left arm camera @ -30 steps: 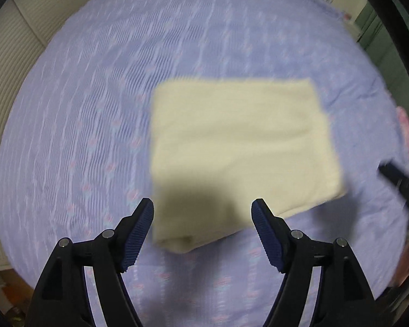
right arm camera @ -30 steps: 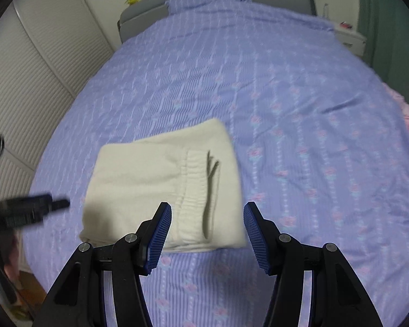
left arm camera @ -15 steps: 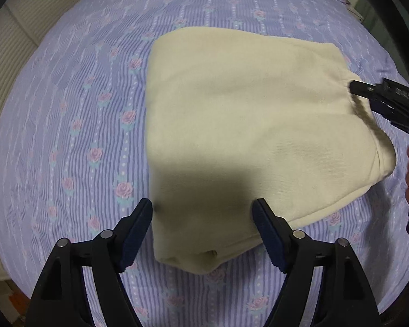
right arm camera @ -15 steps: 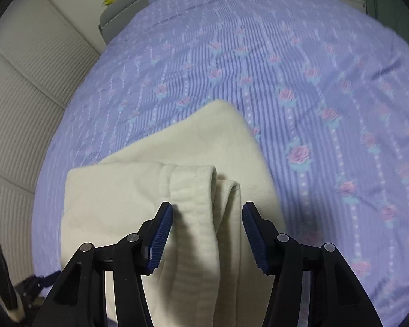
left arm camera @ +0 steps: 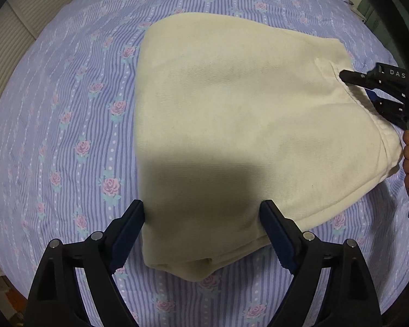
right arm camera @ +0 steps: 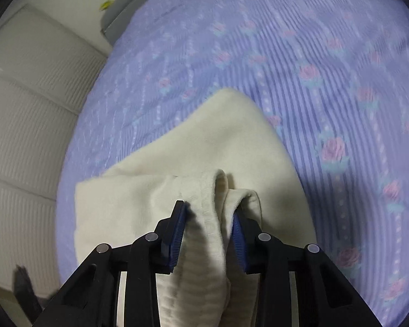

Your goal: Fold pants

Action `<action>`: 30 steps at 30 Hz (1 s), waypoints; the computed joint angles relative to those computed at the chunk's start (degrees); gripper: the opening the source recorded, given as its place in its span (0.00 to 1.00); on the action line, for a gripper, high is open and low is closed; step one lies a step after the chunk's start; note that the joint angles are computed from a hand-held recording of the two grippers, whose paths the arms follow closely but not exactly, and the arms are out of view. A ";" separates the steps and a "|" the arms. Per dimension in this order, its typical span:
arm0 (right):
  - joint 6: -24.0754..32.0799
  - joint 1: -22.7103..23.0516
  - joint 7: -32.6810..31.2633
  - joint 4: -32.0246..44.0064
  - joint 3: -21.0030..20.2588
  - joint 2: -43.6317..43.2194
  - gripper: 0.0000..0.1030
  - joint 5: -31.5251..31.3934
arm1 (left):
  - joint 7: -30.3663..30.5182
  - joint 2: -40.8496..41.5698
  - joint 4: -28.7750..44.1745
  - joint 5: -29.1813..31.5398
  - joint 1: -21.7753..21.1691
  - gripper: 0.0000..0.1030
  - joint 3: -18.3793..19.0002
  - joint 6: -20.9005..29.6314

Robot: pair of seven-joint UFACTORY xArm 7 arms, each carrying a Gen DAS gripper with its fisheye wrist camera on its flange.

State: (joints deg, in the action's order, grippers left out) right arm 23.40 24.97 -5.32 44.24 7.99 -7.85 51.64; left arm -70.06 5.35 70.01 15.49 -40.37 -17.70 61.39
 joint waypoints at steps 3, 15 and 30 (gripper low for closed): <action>0.01 -0.04 1.17 -0.45 0.20 -1.77 0.18 0.02 | -0.66 1.33 1.63 0.44 -0.27 0.83 0.10 0.89; 3.74 -0.75 3.09 10.75 -0.81 -1.31 0.15 -21.46 | -1.72 3.64 6.47 -0.09 -1.84 0.83 -0.30 -0.54; 8.87 -1.65 9.40 -3.98 -1.21 -14.32 0.48 -33.11 | 2.03 2.78 3.64 -2.21 -3.18 0.84 1.16 2.63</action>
